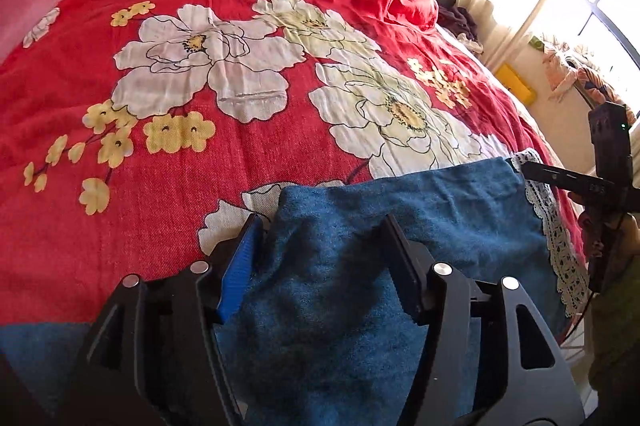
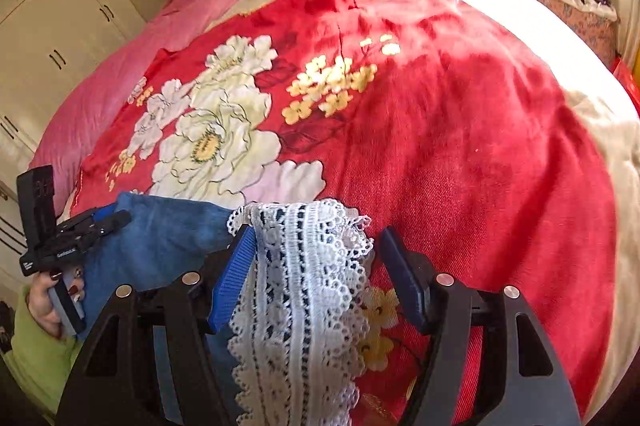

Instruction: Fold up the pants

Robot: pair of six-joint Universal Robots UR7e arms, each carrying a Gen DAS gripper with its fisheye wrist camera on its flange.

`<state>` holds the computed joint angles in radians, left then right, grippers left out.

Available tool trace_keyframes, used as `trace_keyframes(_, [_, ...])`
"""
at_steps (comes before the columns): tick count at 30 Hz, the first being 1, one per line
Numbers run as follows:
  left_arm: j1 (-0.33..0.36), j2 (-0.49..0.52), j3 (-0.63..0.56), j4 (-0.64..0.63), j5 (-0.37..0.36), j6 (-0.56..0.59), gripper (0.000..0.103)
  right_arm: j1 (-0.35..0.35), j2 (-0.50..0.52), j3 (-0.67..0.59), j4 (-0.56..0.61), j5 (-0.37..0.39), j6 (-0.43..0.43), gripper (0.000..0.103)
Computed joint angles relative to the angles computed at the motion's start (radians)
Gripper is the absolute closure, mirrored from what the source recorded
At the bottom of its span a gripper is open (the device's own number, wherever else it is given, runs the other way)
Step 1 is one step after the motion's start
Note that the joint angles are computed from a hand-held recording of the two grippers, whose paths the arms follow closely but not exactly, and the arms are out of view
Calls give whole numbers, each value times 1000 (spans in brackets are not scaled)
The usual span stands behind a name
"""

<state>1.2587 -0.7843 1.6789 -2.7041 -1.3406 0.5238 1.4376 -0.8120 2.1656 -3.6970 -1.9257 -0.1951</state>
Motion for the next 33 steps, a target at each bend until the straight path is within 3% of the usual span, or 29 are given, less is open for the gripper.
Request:
trace_keyframes(1, [-4, 2, 6, -14, 15, 3, 61, -3, 9, 5, -25, 11, -24, 54])
trace_keyframes(2, [-9, 2, 14, -29, 31, 6, 71, -5, 9, 21, -54, 35, -49, 69])
trace_keyframes(3, [-12, 0, 19, -31, 35, 9, 88, -10, 0, 41, -67, 78, -59, 83])
trace_keyframes(4, [-14, -4, 27, -39, 37, 10, 95, -9, 0, 63, -113, 109, -80, 83])
trace_keyframes(7, [-31, -13, 60, -102, 62, 19, 96, 28, -2, 94, -222, 104, -148, 85])
trace_keyframes(11, [-55, -10, 76, -173, 80, 50, 99, 48, -25, 87, -250, 71, -183, 85])
trace_keyframes(15, [-57, 28, 58, -205, 132, 67, 98, 73, 37, -2, -192, -96, -267, 85])
trace_keyframes(17, [-42, 36, 54, -204, 126, 66, 92, 76, 91, -45, -169, -183, -303, 83])
trace_keyframes(19, [-33, 29, 53, -198, 107, 60, 85, 64, 108, -46, -201, -173, -305, 81])
trace_keyframes(21, [-34, 18, 56, -208, 117, 58, 74, 63, 100, -39, -218, -179, -278, 67])
trace_keyframes(23, [-34, 2, 63, -215, 119, 64, 70, 68, 86, -23, -238, -204, -256, 58])
trace_keyframes(25, [-34, -26, 85, -233, 122, 64, 62, 83, 80, 1, -281, -230, -264, 58])
trace_keyframes(27, [-38, -58, 116, -264, 133, 75, 56, 105, 81, 27, -353, -267, -278, 48])
trace_keyframes(33, [-38, -169, 210, -285, 100, 81, 27, 161, 72, 116, -471, -303, -271, 47])
